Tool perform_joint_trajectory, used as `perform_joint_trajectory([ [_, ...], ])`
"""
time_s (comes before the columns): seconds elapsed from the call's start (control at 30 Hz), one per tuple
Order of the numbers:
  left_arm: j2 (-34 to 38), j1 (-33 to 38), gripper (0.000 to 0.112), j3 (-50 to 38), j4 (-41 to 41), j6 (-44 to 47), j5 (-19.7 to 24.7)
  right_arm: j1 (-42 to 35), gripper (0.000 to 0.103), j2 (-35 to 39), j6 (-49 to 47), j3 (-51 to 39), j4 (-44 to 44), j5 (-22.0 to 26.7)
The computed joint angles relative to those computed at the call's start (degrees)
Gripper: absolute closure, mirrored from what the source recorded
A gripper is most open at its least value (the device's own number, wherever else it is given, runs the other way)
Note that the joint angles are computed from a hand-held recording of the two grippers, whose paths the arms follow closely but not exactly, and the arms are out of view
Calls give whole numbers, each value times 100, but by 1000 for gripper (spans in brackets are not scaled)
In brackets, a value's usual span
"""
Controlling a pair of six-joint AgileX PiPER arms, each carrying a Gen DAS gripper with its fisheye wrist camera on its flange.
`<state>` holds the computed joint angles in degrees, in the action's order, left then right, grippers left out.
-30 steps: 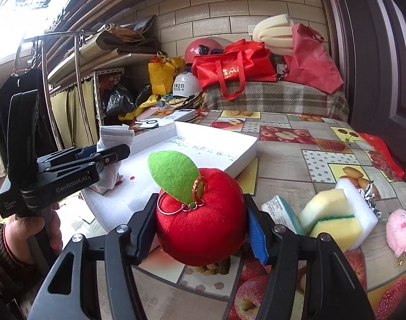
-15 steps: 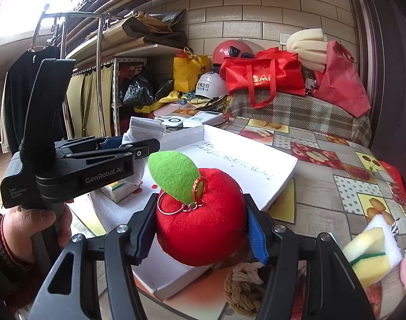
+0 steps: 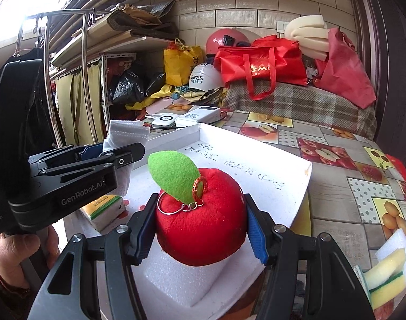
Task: Organize soft objects
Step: 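Place the sock and red apple into the white box, apple onto the foam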
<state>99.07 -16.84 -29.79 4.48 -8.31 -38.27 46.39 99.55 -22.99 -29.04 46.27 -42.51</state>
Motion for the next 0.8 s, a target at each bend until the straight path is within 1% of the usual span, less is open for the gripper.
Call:
perform_joint_trajectory([
  [0.13, 69, 77, 79, -184, 175, -195, 310, -100, 41, 104, -304, -271, 186, 322],
  [0.17, 87, 90, 79, -230, 177, -227, 395, -124, 39, 124, -428, -337, 250, 443],
  [0.23, 93, 40, 78, -244, -213, -24, 449, -119, 37, 154, -628, -416, 415, 544],
  [0.27, 83, 19, 76, -209, -411, 76, 399, -105, 33, 156, -663, -415, 464, 520],
  [0.3, 79, 9, 75, -169, -517, 118, 334, -84, 27, 150, -670, -401, 493, 478],
  [0.33, 71, -8, 75, -143, -617, 169, 293, -61, 24, 143, -654, -377, 508, 427],
  [0.43, 63, -14, 71, -115, -704, 222, 249, -55, 23, 121, -589, -341, 500, 365],
  [0.47, 62, -10, 68, -106, -727, 239, 237, -63, 23, 120, -578, -342, 512, 363],
  [0.53, 58, -15, 59, -97, -790, 268, 227, -89, 22, 112, -544, -339, 527, 366],
  [0.6, 47, 8, 48, -82, -772, 226, 216, -97, 21, 110, -509, -343, 556, 358],
  [0.8, 37, -3, 46, -60, -894, 300, 170, -58, 21, 109, -450, -303, 602, 221],
])
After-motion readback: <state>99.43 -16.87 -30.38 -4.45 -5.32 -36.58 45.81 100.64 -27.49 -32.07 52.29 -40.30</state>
